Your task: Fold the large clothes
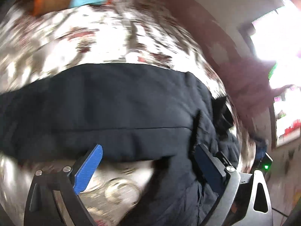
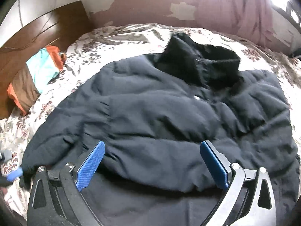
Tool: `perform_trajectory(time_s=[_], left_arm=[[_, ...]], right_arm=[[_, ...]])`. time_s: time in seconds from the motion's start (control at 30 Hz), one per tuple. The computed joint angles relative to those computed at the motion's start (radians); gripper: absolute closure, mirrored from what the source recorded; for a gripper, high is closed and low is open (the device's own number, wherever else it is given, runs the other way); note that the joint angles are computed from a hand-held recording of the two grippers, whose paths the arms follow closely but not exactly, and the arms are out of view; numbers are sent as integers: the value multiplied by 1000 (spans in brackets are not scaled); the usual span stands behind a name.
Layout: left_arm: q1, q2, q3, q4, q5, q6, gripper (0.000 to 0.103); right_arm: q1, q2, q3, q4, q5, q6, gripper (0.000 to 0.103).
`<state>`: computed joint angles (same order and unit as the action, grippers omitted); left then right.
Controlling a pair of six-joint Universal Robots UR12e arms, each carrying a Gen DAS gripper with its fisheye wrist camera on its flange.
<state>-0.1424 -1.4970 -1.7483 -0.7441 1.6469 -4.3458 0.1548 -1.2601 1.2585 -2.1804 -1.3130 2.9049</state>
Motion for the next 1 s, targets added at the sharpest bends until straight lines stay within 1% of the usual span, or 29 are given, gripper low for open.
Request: perform_trajectory(time_s=[0.03,0.07,0.13,0.17,0.2,0.23,0.27,0.33,0.4,0.47,0.53,0.6,0.67,0.73,0.83,0.93,1.0], left_arm=[[-5,16,-18,-6,30,-58,0],[-8,26,-29,-17,50,-99,0],[-15,53,-58,-46,89,-219,0],[-15,65,-73,-48,96,-268,0],[-13,79,-96,-46,96,-338,0],[-8,95,-126,-34,87,-423,0],[-6,103,-146,-20,80,-478,0],[-3,127,-207,36,76,-621,0],[-6,137,-234,59,99,-693,0],[-12,147,-251,62,148,-735,0],[-10,152,-259,62,175,-756,0],[-3,158,-276,74,188,-794,0],[9,159,-292,89,175,-851,0],[21,157,-305,103,154,-888,0],[33,151,-312,119,136,-921,0],[51,147,-314,125,94,-936,0],[57,145,-315,124,79,-946,0]], right_arm=[[5,3,-5,-1,3,0,4],[11,7,-10,-3,4,-2,4],[22,15,-19,-3,6,-5,4],[26,19,-23,0,7,-9,4],[30,22,-27,5,6,-14,4],[35,27,-32,11,3,-21,4],[39,31,-36,18,3,-28,4],[45,42,-49,49,9,-51,4],[51,47,-52,61,4,-65,4],[55,50,-52,75,-1,-74,4],[58,50,-46,83,-10,-75,4],[61,49,-37,83,-17,-74,3],[60,47,-23,71,-10,-76,2],[58,45,-11,54,2,-90,2],[55,41,6,28,15,-95,1],[53,36,21,5,23,-90,1],[49,33,29,-7,33,-84,1]])
